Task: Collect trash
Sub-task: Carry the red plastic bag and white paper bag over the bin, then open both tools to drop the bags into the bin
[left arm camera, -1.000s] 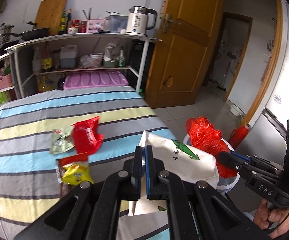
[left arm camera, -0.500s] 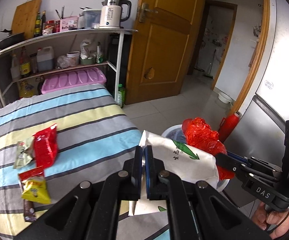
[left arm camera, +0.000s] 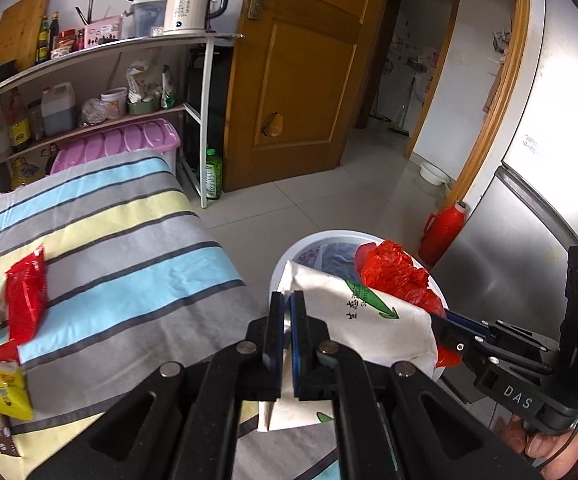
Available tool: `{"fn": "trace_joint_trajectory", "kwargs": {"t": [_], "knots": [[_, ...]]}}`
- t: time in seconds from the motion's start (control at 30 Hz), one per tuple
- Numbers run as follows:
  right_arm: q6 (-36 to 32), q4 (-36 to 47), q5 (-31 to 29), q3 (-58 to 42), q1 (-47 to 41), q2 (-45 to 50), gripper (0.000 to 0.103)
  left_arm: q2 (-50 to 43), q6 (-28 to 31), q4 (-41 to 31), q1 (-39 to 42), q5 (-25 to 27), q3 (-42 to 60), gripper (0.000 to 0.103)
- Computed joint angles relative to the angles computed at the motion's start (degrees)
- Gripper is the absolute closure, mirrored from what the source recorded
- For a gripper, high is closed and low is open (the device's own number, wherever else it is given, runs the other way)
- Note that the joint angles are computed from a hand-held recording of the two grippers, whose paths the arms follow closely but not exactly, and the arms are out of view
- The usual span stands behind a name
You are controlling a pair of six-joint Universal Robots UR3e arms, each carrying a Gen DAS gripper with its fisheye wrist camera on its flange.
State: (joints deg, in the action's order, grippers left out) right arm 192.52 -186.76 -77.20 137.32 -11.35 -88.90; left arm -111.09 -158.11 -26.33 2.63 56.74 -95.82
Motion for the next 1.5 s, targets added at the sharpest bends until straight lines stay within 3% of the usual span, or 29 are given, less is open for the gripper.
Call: {"fn": "trace_joint_trajectory", "kwargs": {"t": [0.6,0.83,1.13,1.5], "knots": [[-0.96,0.75,2.30,2.85,-5.77,1.64,0.084,-11.21,-2.48,-3.64,-7.43,5.52,11.52,0.099],[-1.18,-0.88,2.36,4.05,-6.93,1.77,0.082,-11.35,-1.83,-3.96,-7.18,4.05,11.41,0.099],[-1.34,1.02,2.26,5.12,-6.75,-3.79,0.077,-4.72,-0.99,-0.31,-3.79,0.43,3.77,0.099],[1.57,2.95,-2.75,2.75,3.51,-8.77,0.072,9.79,3.29,3.76,7.68,-6.89,-13.69,0.099]]}}
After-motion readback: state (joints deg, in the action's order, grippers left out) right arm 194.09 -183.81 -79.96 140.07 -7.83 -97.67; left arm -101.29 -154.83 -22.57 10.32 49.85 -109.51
